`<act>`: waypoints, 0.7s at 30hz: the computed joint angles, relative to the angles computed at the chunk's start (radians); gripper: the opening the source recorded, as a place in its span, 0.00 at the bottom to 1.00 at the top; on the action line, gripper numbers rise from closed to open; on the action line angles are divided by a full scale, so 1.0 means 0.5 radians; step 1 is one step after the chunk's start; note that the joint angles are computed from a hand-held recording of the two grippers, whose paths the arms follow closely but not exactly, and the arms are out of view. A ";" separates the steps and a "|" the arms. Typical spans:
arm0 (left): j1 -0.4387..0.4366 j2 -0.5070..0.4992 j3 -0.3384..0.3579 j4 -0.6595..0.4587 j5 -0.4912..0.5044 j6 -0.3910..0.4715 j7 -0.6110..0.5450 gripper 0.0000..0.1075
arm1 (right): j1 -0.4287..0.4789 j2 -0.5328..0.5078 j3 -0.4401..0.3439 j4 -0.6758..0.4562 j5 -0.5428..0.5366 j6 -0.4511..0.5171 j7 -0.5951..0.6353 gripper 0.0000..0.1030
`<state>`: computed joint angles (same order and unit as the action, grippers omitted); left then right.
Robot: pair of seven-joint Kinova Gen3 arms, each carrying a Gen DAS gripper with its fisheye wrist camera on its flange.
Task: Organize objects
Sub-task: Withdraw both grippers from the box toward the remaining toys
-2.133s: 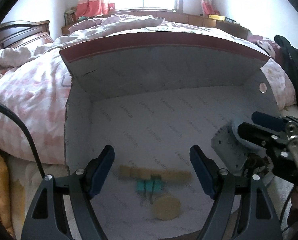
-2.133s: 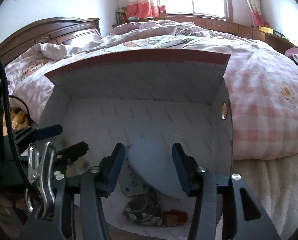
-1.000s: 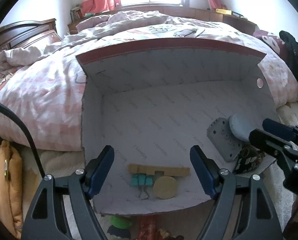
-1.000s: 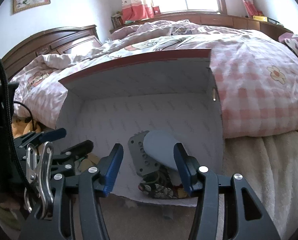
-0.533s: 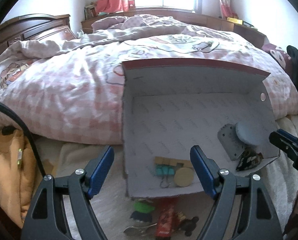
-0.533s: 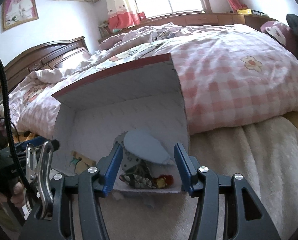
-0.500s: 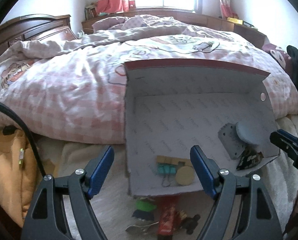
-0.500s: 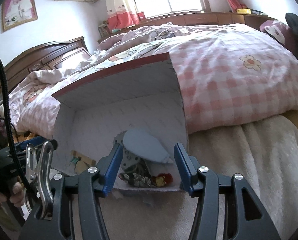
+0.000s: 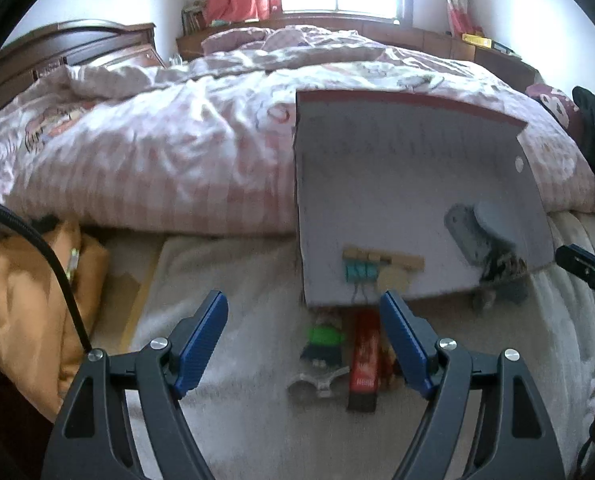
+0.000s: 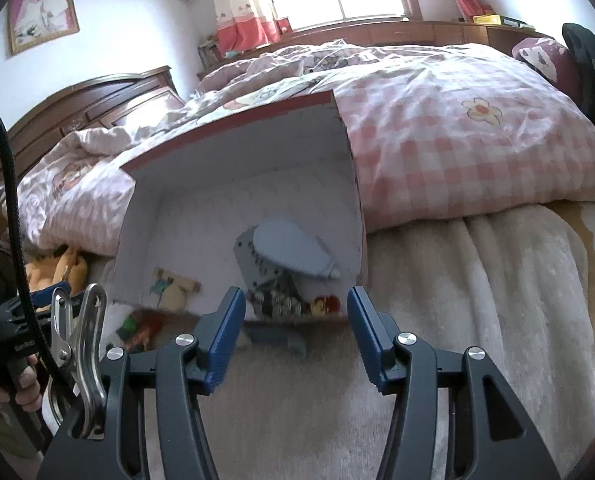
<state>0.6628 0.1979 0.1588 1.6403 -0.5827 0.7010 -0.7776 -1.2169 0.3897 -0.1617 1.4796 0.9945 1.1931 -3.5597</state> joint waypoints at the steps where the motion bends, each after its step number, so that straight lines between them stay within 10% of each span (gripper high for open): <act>1: -0.002 -0.010 0.001 0.031 0.007 -0.018 0.001 0.74 | -0.005 0.003 -0.005 -0.003 -0.007 0.008 0.004 0.53; 16: -0.022 -0.064 0.048 0.334 0.084 -0.201 0.006 0.73 | -0.050 0.064 -0.015 -0.039 -0.180 -0.010 0.054 0.53; 21: 0.033 -0.020 0.041 0.324 -0.007 -0.216 0.032 0.57 | -0.059 0.076 0.001 -0.038 -0.206 -0.059 0.082 0.53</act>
<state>0.6790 0.1878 0.1794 1.8024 -0.5861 0.5930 -0.7614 -1.2464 0.4276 -0.1614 1.4607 0.8915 1.1637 -3.5187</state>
